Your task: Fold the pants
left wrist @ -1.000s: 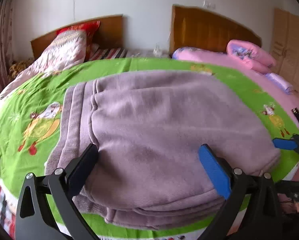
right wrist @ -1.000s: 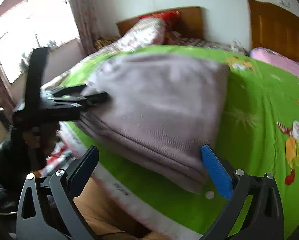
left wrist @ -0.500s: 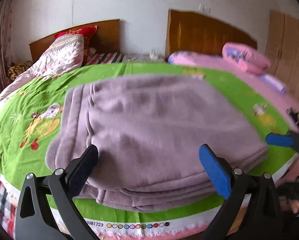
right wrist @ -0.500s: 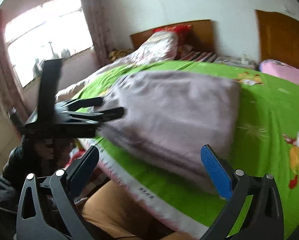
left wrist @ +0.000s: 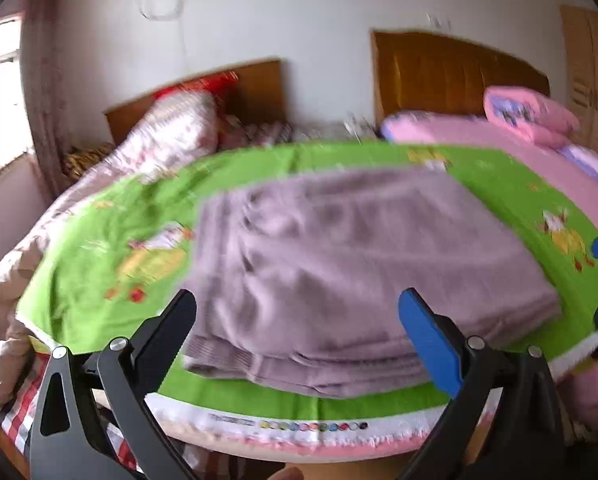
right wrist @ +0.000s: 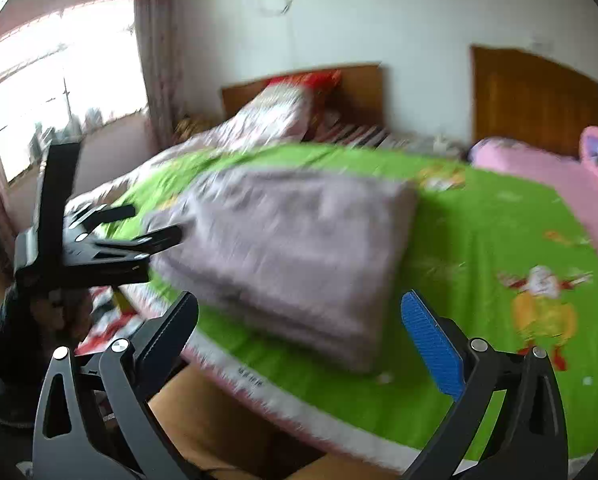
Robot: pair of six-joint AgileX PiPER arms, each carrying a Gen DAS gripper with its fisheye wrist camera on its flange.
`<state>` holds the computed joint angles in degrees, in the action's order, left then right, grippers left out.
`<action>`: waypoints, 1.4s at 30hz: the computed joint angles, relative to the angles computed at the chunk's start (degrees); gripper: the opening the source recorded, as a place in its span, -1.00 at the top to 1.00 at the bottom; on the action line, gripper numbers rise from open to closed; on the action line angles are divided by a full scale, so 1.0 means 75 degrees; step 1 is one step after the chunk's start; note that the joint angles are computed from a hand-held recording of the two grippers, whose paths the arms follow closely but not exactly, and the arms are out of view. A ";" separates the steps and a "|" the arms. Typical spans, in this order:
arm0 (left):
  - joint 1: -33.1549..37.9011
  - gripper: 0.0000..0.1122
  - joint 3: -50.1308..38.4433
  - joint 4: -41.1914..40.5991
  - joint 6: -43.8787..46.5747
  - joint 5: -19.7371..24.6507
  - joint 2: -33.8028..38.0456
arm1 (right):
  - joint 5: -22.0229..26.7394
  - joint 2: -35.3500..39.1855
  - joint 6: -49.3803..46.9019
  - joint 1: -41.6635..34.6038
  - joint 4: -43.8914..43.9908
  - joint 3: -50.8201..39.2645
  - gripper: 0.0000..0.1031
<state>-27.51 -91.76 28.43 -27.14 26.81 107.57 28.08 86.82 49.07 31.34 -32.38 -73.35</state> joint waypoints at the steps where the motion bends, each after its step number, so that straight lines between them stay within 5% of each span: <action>1: -0.0045 -0.80 0.0198 0.0663 -0.0764 -0.0159 -0.0175 | 0.0073 -0.0133 0.0764 0.0110 -0.0732 0.0088 -0.91; 6: -0.0465 -0.81 0.0795 0.4245 -0.4583 -0.0143 -0.0948 | 0.0468 -0.0620 0.4463 0.0687 -0.4443 0.0540 -0.91; 10: -0.0910 -0.81 0.0525 0.4405 -0.5151 0.0843 -0.0819 | 0.0894 -0.0696 0.5618 0.1104 -0.5752 0.0837 -0.91; 14: -0.1123 -0.81 0.0521 0.4013 -0.5282 0.1077 -0.0716 | 0.1750 -0.0319 0.5092 0.1347 -0.5036 0.0500 -0.91; 21: -0.1400 -0.81 0.0786 0.3427 -0.4800 0.1026 -0.0623 | 0.1808 0.0132 0.3713 0.0837 -0.2936 0.0182 -0.91; 42: -0.1564 -0.81 0.0816 0.3196 -0.4528 0.1127 -0.0374 | 0.1722 0.0583 0.2555 0.0737 -0.1895 -0.0120 -0.91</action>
